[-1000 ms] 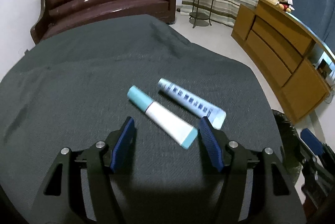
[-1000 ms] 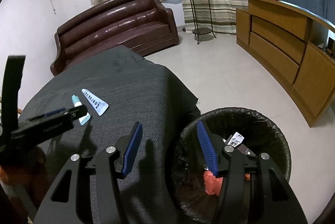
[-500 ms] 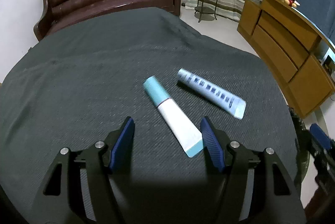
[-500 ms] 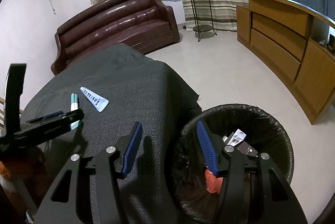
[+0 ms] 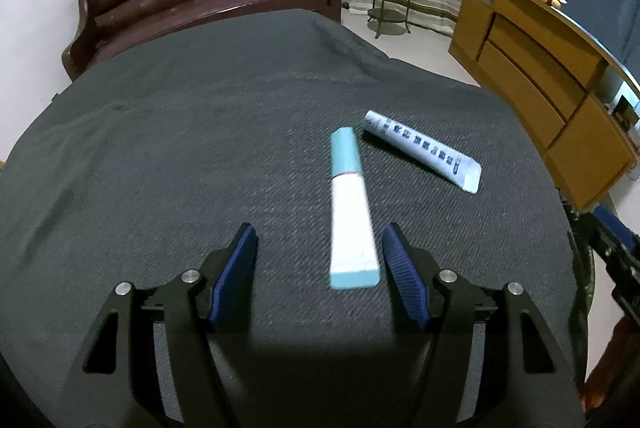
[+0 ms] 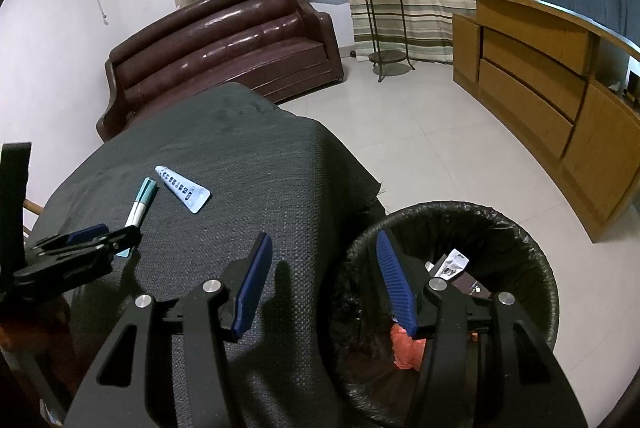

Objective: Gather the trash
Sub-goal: 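Close the left tool on the white-and-teal tube, then close the right tool on the white printed ointment tube while the left holds its tube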

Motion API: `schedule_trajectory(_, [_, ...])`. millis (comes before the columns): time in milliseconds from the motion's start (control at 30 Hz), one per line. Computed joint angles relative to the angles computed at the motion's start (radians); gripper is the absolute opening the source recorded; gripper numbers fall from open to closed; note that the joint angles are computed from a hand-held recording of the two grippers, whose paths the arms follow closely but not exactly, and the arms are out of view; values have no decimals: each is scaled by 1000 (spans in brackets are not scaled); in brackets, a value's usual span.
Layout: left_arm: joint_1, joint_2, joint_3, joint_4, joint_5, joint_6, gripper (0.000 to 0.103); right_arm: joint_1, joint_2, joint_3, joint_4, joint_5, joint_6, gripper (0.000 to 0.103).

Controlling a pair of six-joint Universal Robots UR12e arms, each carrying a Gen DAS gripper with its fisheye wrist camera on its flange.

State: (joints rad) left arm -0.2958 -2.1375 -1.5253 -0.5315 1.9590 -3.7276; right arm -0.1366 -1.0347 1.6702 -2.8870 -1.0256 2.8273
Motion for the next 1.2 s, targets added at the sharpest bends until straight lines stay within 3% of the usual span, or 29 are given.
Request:
schedule_trajectory(367, [1, -18, 11, 62, -26, 82, 40, -1, -3, 0, 2, -1, -4, 54])
schedule_trajectory(500, [3, -13, 0, 83, -55, 107, 20, 0, -4, 1, -1, -4, -5, 54])
schedule_trajectory(733, [-1, -7, -8, 88, -48, 118, 18, 1, -9, 6, -10, -9, -17, 54])
schedule_trajectory(1200, [-2, 70, -111, 135, 65, 64, 17, 35, -27, 7, -15, 27, -94, 54])
